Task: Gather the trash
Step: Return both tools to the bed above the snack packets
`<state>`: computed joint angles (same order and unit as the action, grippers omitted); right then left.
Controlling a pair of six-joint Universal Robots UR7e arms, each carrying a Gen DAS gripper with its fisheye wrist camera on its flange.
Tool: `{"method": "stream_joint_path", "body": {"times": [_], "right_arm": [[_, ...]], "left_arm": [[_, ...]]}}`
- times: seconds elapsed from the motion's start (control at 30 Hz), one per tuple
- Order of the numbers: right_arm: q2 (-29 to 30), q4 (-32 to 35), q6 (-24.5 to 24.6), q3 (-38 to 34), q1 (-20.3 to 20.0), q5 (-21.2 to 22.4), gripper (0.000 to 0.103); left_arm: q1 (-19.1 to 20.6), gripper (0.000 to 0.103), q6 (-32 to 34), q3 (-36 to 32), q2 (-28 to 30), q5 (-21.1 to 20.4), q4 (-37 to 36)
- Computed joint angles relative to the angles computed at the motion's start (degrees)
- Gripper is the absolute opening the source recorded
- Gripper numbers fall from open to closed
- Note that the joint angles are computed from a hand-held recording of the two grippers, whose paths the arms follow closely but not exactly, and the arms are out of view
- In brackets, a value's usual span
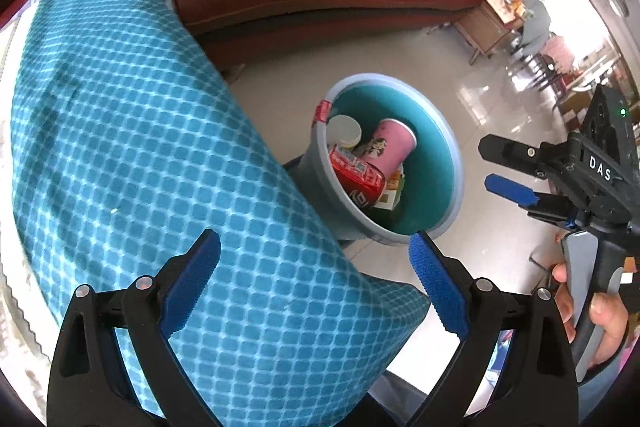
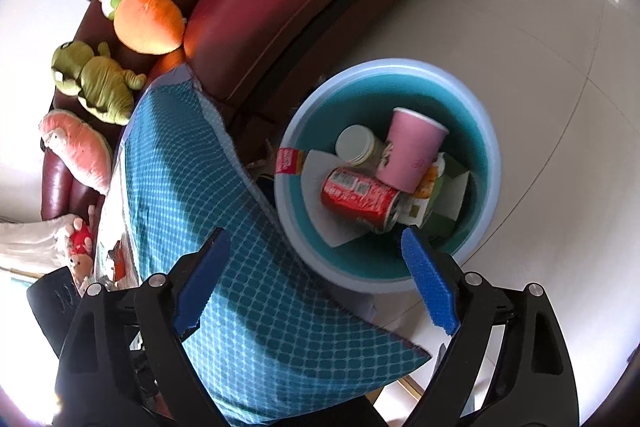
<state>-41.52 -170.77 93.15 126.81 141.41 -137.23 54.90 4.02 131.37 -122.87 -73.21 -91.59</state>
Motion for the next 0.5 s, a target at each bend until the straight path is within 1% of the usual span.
{"method": "stream_joint_path", "body": {"times": [0.27,0.5], "right_arm": [[3.59,3.49,-3.34,-7.17,0.61,1.52,0.084],[8.02,5.62,-7.48,-14.41,0.87,3.61,0.084]], "left_arm": [[5.45,0.096,3.11,-4.84,-1.42,0.52,2.1],[12.7,0.096,8.29,-10.77,-1.3,0.8,2.3]]}}
